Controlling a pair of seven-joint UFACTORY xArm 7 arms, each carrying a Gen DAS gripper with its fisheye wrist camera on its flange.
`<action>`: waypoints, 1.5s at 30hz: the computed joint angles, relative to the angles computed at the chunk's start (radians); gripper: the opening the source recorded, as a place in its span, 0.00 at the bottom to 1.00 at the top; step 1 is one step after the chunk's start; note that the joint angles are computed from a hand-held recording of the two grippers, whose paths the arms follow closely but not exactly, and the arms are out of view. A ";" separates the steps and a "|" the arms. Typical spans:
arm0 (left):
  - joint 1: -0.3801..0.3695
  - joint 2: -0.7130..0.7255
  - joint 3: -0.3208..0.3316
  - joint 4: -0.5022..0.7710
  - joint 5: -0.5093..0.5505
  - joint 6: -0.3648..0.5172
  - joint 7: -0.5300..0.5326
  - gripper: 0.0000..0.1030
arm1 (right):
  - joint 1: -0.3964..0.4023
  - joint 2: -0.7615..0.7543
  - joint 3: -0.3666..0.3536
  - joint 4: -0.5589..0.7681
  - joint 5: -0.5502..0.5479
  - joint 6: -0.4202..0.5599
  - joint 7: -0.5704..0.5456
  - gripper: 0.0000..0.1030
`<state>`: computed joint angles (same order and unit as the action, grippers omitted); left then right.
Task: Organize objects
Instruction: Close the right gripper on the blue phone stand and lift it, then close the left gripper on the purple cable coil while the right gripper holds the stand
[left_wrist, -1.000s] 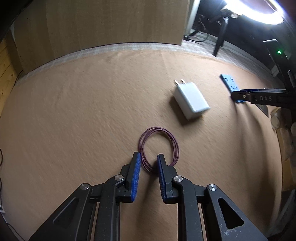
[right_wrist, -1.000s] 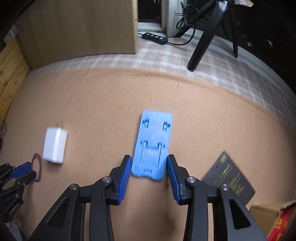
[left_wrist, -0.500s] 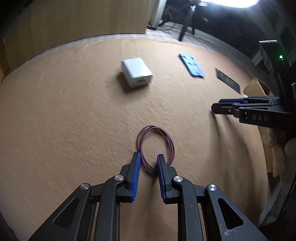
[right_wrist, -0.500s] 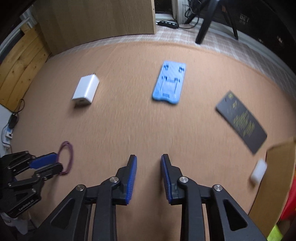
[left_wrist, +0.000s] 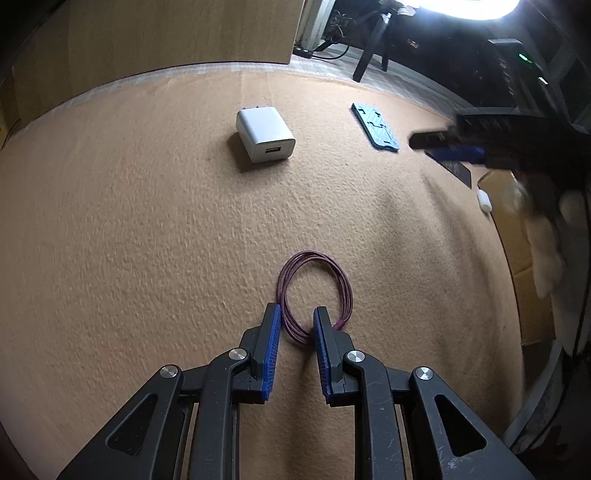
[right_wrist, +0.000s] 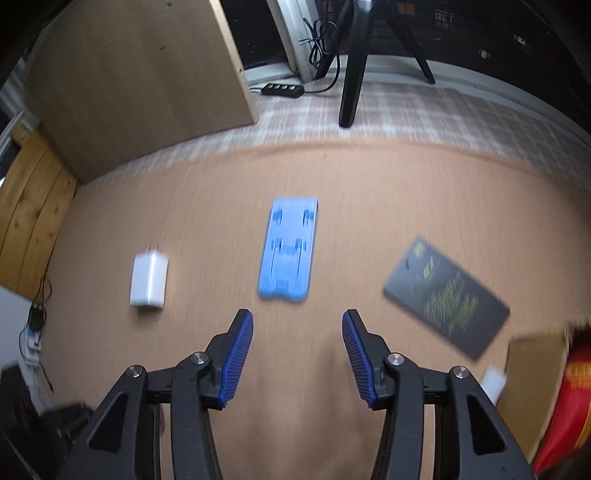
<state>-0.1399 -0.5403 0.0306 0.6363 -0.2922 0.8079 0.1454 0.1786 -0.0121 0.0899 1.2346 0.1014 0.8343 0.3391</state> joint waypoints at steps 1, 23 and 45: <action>-0.001 -0.003 0.002 -0.001 -0.003 0.004 -0.001 0.22 | -0.001 0.027 0.000 0.027 -0.016 0.006 0.008 0.46; 0.030 -0.026 0.037 0.001 -0.027 0.026 -0.004 0.36 | 0.062 0.218 -0.003 0.244 -0.202 0.124 0.031 0.32; 0.016 0.103 -0.058 0.076 0.118 -0.040 -0.056 0.20 | 0.085 -0.256 0.050 -0.286 -0.056 0.037 -0.016 0.32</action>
